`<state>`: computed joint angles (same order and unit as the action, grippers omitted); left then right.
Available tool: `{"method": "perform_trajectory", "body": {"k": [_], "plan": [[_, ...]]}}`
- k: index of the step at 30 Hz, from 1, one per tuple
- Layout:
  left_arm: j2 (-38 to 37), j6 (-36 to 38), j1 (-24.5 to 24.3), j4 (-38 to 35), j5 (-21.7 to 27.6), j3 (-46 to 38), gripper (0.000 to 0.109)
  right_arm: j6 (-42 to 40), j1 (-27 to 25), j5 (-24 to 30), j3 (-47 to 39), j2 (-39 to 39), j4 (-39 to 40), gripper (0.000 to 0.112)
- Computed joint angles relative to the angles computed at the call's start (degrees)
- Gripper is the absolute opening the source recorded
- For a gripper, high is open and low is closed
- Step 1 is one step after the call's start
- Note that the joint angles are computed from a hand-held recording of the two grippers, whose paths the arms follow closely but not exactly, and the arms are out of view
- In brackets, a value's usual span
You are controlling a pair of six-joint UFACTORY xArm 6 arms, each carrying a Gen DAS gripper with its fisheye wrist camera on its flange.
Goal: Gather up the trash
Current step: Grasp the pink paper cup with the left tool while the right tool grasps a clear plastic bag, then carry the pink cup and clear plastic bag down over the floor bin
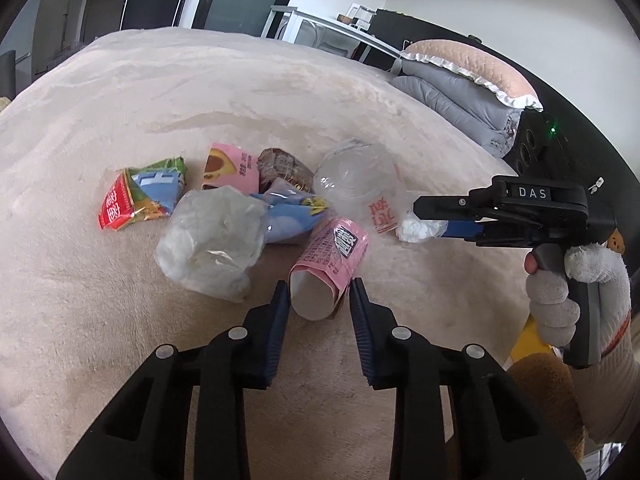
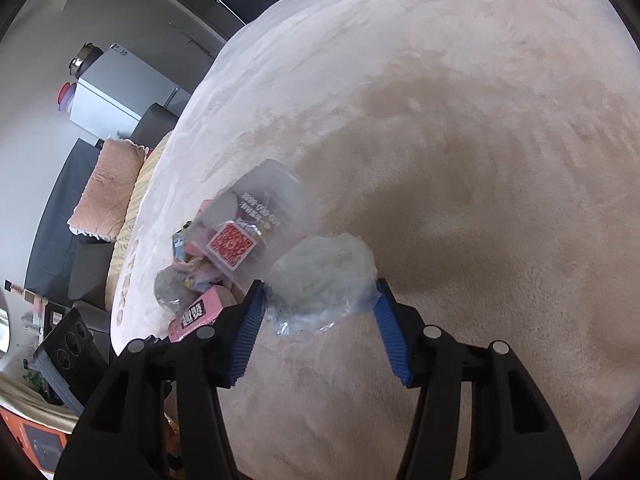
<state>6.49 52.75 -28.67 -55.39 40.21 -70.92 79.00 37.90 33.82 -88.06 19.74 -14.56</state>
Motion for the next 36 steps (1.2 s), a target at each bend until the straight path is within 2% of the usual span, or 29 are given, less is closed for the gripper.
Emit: {"method": "perform_trajectory", "body": {"k": [19,36], "plan": [[-13.3,1.3,-0.4,-2.9,-1.1,10.0,0.028,6.0,6.2,6.9,0.2,-5.3,-6.4,0.055],[-33.1,-2.3,-1.3,0.1,-3.5,24.8,0.027,10.9,15.8,15.6,-3.1,-7.7,-11.9,0.055]]}}
